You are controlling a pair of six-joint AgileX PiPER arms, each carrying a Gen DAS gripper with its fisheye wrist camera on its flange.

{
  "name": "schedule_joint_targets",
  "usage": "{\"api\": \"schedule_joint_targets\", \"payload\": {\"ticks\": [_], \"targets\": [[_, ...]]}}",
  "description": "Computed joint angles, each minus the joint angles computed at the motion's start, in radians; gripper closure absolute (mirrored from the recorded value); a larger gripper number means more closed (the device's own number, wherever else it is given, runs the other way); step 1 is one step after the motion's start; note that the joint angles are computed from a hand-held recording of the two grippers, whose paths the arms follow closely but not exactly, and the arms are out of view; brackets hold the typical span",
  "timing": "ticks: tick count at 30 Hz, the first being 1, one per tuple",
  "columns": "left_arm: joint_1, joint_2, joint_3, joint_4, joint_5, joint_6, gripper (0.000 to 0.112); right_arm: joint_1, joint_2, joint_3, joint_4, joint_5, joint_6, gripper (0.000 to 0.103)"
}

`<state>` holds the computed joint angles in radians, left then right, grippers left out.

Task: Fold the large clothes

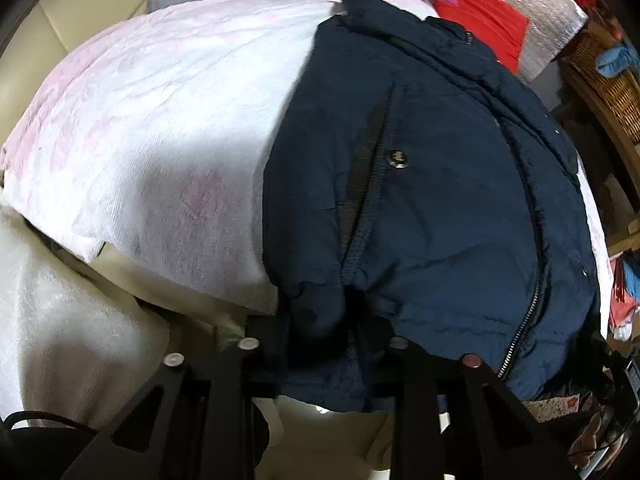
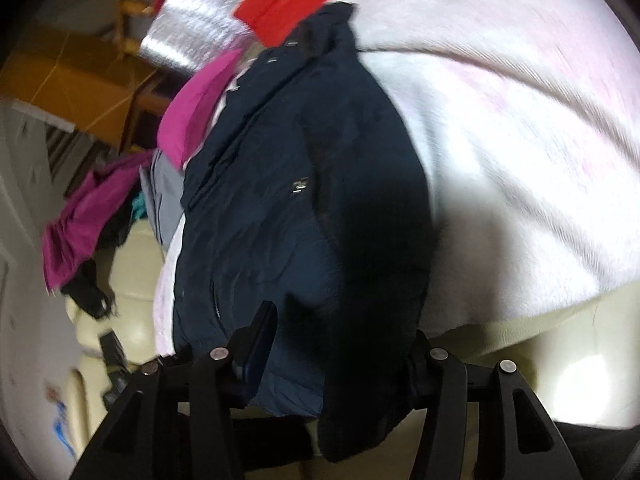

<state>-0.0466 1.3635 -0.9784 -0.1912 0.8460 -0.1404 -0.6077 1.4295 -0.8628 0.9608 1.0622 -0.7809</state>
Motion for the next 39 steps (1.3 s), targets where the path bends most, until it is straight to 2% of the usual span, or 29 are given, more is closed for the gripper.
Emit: {"api": "schedule_joint_targets", "payload": {"ticks": [3,4,6,8,10,11,12,14,15,16,18,20,22,24,25,28,29,30,32,34,37,39], "targets": [[-0.009,-0.002,0.0,0.003,0.009,-0.029,0.081,0.036,-0.016,0.01,-0.036,-0.051,0.004,0.046],[-0.007,-0.001,0.003,-0.003,0.009,-0.042,0.076,0.038,-0.009,0.009,-0.043,-0.057,0.007,0.046],[0.005,0.023,0.001,-0.042,0.003,-0.01,0.054,0.033,0.004,0.012,-0.044,-0.068,0.006,0.045],[-0.007,0.033,-0.001,-0.033,0.002,-0.01,0.053,0.027,0.014,0.018,-0.035,-0.079,-0.001,0.041],[-0.013,0.032,-0.001,-0.038,0.0,-0.001,0.055,0.017,0.023,0.018,-0.019,-0.068,-0.025,0.036],[-0.01,0.028,0.001,-0.048,0.001,0.004,0.063,0.019,0.021,0.016,-0.026,-0.069,-0.025,0.036],[-0.004,0.028,-0.006,-0.053,0.006,0.006,0.076,0.03,0.017,0.011,-0.049,-0.078,-0.017,0.036],[0.01,0.02,-0.012,-0.065,0.018,0.01,0.089,0.054,-0.001,0.014,-0.081,-0.109,0.017,0.048],[0.018,0.01,-0.015,-0.073,0.027,0.018,0.093,0.065,-0.009,0.012,-0.104,-0.123,0.034,0.053],[0.031,-0.013,-0.012,-0.079,0.044,0.039,0.094,0.079,-0.017,0.01,-0.124,-0.133,0.054,0.063],[0.023,-0.037,-0.022,-0.062,0.057,0.048,0.095,0.084,-0.036,0.008,-0.141,-0.141,0.064,0.076],[0.022,-0.068,-0.046,-0.079,0.082,0.073,0.096,0.055,-0.057,0.014,-0.087,-0.112,0.011,0.078],[0.006,-0.097,-0.068,-0.098,0.089,0.084,0.096,0.003,-0.093,0.03,0.013,-0.058,-0.096,0.078],[0.029,-0.109,-0.084,-0.134,0.1,0.125,0.095,-0.061,-0.11,0.046,0.127,0.027,-0.213,0.078],[0.05,-0.107,-0.087,-0.168,0.109,0.158,0.095,-0.073,-0.104,0.048,0.146,0.043,-0.232,0.078],[0.07,-0.074,-0.062,-0.18,0.099,0.165,0.093,-0.052,-0.054,0.032,0.087,0.01,-0.164,0.078],[0.079,-0.058,-0.048,-0.193,0.09,0.175,0.088,-0.043,-0.036,0.026,0.066,-0.001,-0.137,0.077],[0.077,-0.045,-0.032,-0.195,0.08,0.173,0.073,-0.039,-0.012,0.018,0.049,-0.004,-0.113,0.076],[0.083,-0.022,-0.013,-0.196,0.077,0.165,0.06,-0.031,0.013,0.017,0.037,-0.011,-0.082,0.076],[0.084,-0.016,-0.009,-0.204,0.078,0.179,0.06,-0.031,0.024,0.018,0.04,-0.016,-0.069,0.074],[0.068,-0.023,-0.002,-0.233,0.049,0.225,0.063,-0.001,0.034,0.02,0.049,-0.029,-0.061,0.054],[0.05,-0.031,-0.002,-0.211,0.031,0.224,0.091,0.048,0.023,0.024,0.032,-0.078,-0.042,0.053]]}}
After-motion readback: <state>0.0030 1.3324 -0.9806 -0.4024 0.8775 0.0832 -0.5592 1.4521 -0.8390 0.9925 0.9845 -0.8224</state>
